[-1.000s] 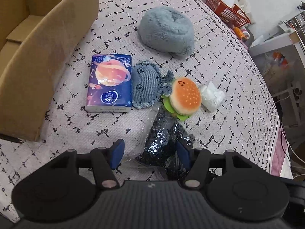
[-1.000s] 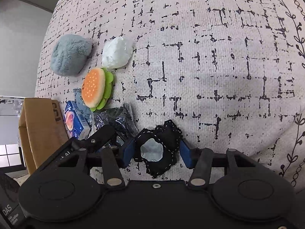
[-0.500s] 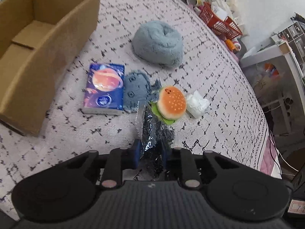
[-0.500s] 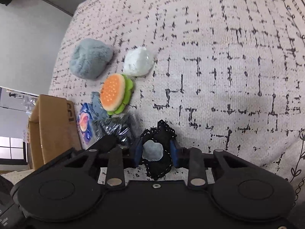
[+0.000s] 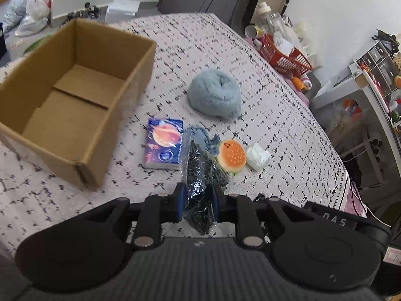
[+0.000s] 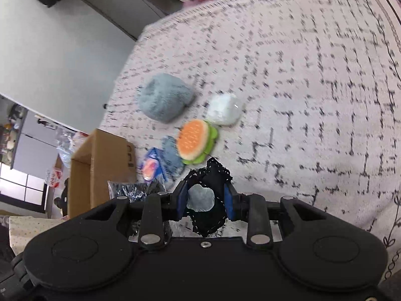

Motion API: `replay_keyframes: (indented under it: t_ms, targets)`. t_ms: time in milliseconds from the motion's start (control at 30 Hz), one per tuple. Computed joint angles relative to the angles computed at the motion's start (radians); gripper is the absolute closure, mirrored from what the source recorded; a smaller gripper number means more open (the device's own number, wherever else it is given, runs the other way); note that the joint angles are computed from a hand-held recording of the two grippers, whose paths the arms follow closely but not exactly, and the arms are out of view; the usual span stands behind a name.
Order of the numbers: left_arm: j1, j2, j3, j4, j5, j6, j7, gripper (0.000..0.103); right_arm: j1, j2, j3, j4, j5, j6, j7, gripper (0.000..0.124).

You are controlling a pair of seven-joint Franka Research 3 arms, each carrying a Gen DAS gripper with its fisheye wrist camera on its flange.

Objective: Organize soft objects
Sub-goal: 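Carry the lace item and sequin bag with both tools over the cardboard box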

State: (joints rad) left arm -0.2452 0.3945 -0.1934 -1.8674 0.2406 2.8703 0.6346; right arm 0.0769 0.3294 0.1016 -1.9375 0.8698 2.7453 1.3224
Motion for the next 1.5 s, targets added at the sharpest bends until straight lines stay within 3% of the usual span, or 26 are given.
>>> replay_keyframes:
  t_ms: [300, 533, 767, 1267, 1500]
  targets:
    - [-0.04, -0.12, 0.066, -0.083, 0.139, 0.012, -0.102, 0.082, -0.017, -0.049, 0.051, -0.017, 0.208, 0.043, -0.262, 0.093]
    - [-0.013, -0.191, 0.072, -0.124, 0.236, -0.002, -0.149, 0.082, 0.009, -0.087, 0.049, -0.021, 0.393, 0.049, -0.492, 0.093]
    - [0.026, -0.228, 0.074, -0.152, 0.295, 0.006, -0.198, 0.082, 0.043, -0.079, 0.04, 0.018, 0.486, 0.029, -0.619, 0.093]
    - [0.09, -0.238, 0.106, -0.169, 0.395, 0.013, -0.283, 0.082, 0.086, 0.0, 0.069, 0.125, 0.521, 0.027, -0.688, 0.093]
    - [0.117, -0.224, 0.114, -0.177, 0.399, 0.001, -0.307, 0.082, 0.103, 0.043, 0.086, 0.173, 0.474, 0.021, -0.667, 0.093]
